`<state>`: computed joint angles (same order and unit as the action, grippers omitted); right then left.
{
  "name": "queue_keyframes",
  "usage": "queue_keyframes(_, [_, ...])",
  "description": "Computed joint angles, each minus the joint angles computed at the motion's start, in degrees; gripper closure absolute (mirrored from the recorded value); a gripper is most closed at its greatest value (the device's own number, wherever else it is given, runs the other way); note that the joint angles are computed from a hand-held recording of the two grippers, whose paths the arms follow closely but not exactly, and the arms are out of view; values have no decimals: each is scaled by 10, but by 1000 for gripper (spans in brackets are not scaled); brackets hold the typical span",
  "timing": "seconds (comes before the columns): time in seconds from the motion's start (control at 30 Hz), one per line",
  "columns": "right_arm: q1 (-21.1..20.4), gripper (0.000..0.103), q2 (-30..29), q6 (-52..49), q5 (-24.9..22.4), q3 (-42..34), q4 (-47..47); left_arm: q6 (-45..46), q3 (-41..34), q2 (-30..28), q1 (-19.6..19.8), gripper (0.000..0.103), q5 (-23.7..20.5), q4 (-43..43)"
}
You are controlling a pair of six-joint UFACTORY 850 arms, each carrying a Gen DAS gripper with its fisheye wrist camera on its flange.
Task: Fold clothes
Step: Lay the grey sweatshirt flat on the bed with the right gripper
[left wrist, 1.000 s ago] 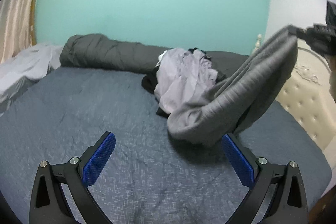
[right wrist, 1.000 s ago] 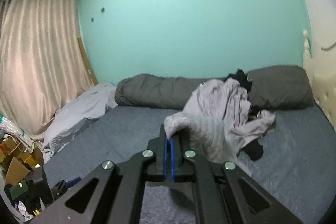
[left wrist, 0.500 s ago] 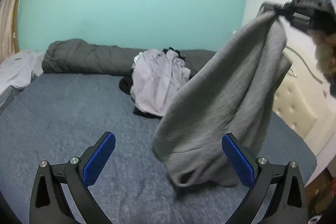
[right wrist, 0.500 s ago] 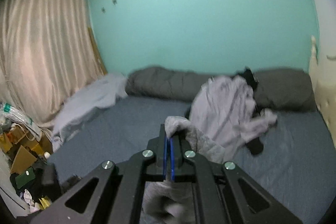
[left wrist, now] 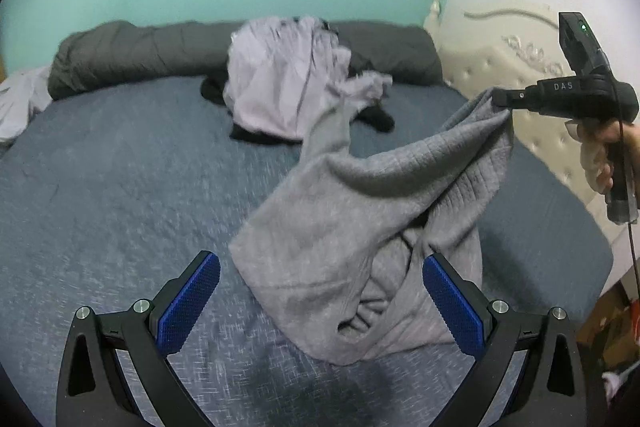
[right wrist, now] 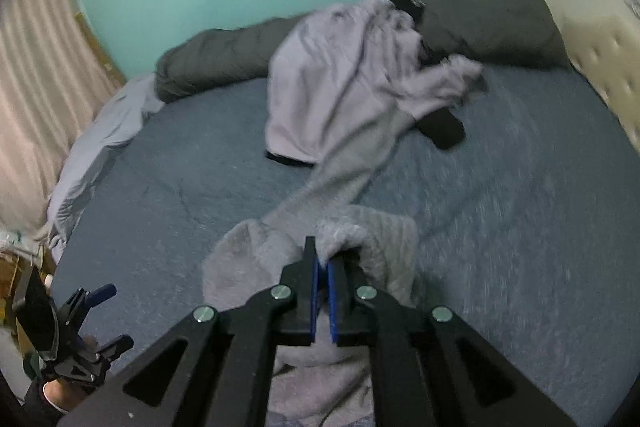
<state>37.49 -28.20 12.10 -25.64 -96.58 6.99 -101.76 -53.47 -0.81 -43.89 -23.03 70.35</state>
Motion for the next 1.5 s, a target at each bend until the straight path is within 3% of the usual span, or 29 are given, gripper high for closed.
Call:
queue_keyframes(0.13, [-14, 96, -5, 25, 12, 26, -5, 42, -6, -40, 13, 0, 38, -27])
queue_keyframes(0.23, [-19, 75, -6, 55, 23, 42, -35, 64, -14, -68, 23, 0, 53, -39])
queue_keyframes(0.5, [-32, 62, 10, 49, 58, 84, -27, 67, -30, -121, 33, 0, 70, -15])
queue_keyframes(0.73, [-31, 61, 17, -11, 80, 108, 25, 34, -36, -143, 44, 0, 92, 5])
queue_keyframes(0.9, [-23, 60, 16, -7, 81, 113, 2, 49, -46, -158, 45, 0, 79, -7])
queue_keyframes(1.13, [-18, 60, 16, -53, 88, 121, 39, 19, -56, -177, 46, 0, 64, 24])
queue_keyframes(1.5, [-15, 60, 12, -70, 91, 125, 57, 4, -67, -201, 50, 0, 71, 35])
